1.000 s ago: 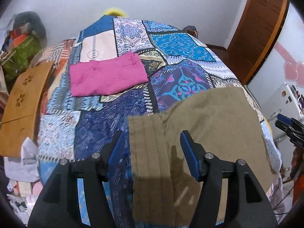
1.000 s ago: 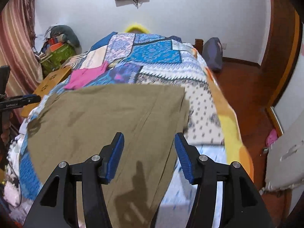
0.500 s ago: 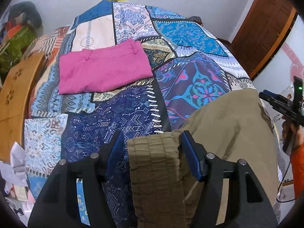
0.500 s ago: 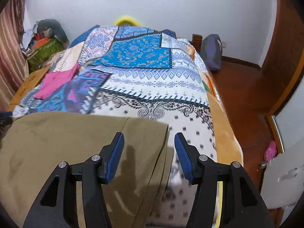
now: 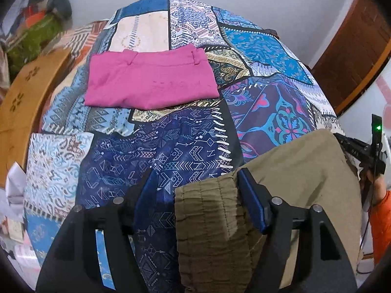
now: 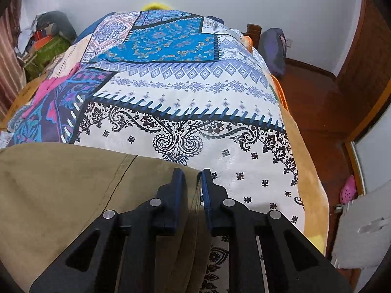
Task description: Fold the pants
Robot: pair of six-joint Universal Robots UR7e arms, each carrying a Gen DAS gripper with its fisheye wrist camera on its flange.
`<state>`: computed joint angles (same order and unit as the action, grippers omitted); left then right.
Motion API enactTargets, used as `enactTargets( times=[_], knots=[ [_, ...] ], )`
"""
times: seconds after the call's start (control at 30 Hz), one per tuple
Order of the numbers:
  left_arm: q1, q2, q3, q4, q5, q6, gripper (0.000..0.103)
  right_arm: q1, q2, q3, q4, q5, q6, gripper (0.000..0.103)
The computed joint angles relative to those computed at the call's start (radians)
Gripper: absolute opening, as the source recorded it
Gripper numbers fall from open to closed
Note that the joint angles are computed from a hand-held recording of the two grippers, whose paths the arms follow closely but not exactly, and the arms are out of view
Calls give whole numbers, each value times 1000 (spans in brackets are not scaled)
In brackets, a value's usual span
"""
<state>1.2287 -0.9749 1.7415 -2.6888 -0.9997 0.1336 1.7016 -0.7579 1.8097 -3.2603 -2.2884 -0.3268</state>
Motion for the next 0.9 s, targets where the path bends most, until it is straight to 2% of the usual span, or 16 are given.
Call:
enactTargets(
  times=[0.17,0.33,0.6,0.63,0.67,0.73,0.9],
  knots=[
    [-31,-27,28,3,37,15,69,20,-16,-23,82,-36,56,16],
    [-83,-101,110,-64,83,96,69,57,-73,24,74,-8,84,19],
    [-153,-254,226,-79,64,85,69,191,-132,104,-43,-7,25,23],
    [-162,-275,242,-79,61,81,71,210,-139,116,-59,-3,22,23],
    [-171,-291,255,-80,59,77,77,226,-147,126,-73,5,19,24],
    [-190,-328,297,-111,60,76,82,258,-157,153,-113,23,17,30],
    [-227,-424,382,-82,38,49,83,325,-155,211,-188,44,24,34]
  ],
)
